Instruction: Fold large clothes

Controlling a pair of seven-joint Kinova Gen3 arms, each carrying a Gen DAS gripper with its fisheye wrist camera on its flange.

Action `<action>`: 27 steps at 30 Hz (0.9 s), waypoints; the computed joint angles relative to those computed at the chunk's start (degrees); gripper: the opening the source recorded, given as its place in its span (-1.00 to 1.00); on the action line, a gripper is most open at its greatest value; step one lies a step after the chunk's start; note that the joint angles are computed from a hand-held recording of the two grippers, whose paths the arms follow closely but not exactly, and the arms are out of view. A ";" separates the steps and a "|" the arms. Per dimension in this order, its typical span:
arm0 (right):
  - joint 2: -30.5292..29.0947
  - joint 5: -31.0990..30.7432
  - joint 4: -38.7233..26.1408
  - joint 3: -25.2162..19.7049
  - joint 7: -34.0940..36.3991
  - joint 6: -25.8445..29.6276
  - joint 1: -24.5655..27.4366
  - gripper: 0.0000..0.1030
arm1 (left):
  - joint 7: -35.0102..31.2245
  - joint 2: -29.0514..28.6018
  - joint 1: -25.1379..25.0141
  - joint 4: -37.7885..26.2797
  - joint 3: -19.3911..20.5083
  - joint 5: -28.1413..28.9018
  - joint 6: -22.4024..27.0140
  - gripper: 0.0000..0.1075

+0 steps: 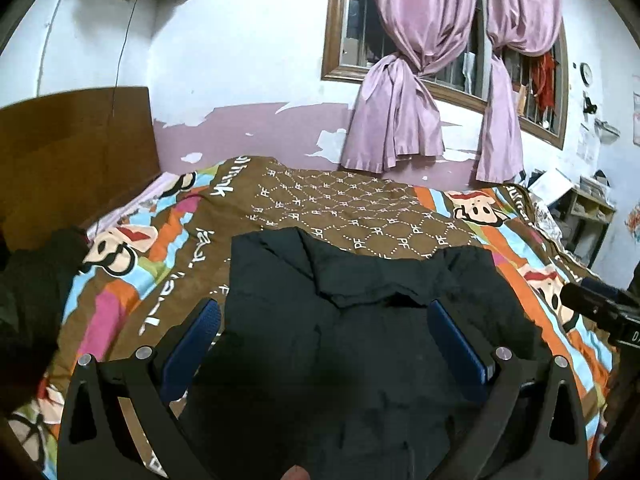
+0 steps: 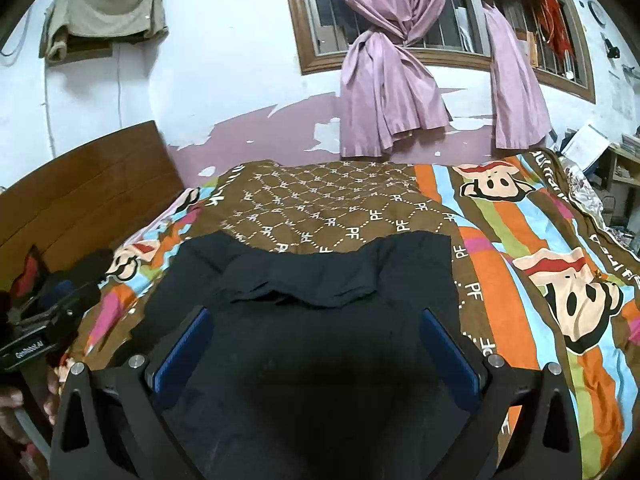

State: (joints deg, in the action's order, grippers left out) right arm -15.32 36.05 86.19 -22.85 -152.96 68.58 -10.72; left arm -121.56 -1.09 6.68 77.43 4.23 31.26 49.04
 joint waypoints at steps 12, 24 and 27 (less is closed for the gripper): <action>-0.86 1.01 -7.98 -10.43 2.77 15.14 -2.28 1.00 | -4.36 -9.20 -0.12 6.12 -5.75 4.64 5.75 0.89; 0.76 2.52 -13.60 -20.36 3.40 28.09 -3.77 1.00 | -9.17 -15.85 1.83 10.67 -11.45 5.25 9.53 0.89; 1.50 2.98 -14.34 -22.57 2.07 30.58 -4.87 1.00 | -9.78 -17.09 2.02 11.76 -11.84 4.12 9.73 0.89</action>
